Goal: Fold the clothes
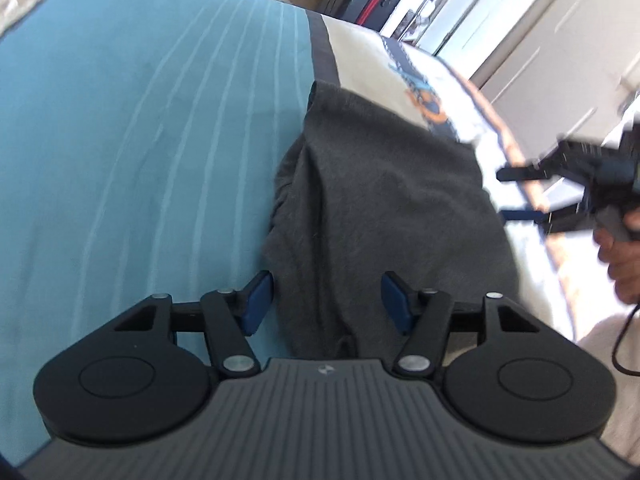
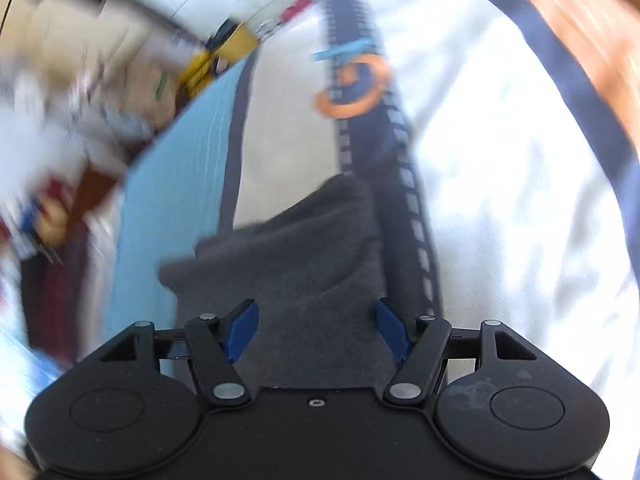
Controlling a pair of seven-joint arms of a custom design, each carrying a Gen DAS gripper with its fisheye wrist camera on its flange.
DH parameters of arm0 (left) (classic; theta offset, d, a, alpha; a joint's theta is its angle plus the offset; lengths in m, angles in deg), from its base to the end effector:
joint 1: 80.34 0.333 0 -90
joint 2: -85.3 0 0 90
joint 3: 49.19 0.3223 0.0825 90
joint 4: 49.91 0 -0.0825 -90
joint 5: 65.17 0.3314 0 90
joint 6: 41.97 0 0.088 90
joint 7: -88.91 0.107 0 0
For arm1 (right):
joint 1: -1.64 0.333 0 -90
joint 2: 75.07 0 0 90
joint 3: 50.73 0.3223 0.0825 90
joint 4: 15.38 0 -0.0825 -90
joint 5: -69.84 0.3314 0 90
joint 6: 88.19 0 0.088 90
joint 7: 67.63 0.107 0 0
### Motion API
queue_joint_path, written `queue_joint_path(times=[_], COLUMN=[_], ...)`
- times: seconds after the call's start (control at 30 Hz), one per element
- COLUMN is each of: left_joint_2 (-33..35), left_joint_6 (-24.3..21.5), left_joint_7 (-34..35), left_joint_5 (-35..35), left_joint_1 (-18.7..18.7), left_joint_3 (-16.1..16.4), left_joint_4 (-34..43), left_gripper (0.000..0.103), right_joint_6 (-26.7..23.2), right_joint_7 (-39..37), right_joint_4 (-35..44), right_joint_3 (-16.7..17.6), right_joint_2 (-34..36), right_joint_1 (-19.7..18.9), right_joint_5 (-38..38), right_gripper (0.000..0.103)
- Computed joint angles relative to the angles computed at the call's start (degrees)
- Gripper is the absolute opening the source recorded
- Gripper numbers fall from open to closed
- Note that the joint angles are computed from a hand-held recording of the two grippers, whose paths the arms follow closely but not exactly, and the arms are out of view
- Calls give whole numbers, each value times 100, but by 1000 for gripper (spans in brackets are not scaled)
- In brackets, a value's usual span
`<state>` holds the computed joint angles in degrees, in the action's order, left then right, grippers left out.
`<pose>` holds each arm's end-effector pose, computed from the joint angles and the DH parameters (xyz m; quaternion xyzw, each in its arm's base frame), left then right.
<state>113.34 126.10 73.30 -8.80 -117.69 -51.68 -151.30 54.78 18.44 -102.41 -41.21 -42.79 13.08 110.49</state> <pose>0.4680 -0.4542 0.3826 -0.7329 0.5650 -0.3718 0.0727 0.6574 0.2216 0.4109 -0.6268 0.6938 0.1292 0.3302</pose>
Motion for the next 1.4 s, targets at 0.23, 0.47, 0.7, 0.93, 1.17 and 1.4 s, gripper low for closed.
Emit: queue_joint_path(times=[0.23,0.47,0.7,0.93,1.17,1.4], left_joint_2=[379,513,502,780,913,158], left_joint_6=[278,-242,-611,318,-815,-1887], left_joint_7=[-769,-171,354,821,1984,488], left_joint_5=[371,786,543,-311,-533,872], left_joint_1=[-132,-244,-154,414,-233,-1011], left_joint_3=[467,343,41,-204,123,669], left_joint_4=[420,730,931,893,1560,1121], left_gripper=[61,21,20,44,16,17], right_joint_6=[-45,-24,104,-382,585,1799], right_joint_7=[-597,-315,-545,-1091,-1863,-5397], right_joint_4=[-586,-765,-717,-368,-536,-831], right_joint_3=[267,-174,7,23,83,1652], right_joint_2=[-252,-461,-300,-94,-112,-357], right_joint_1=[-323,375,192,138,324,-660], right_joint_5=[826,-228,-347,-251,-411,2482], right_gripper=[70,74,74,81,36,22])
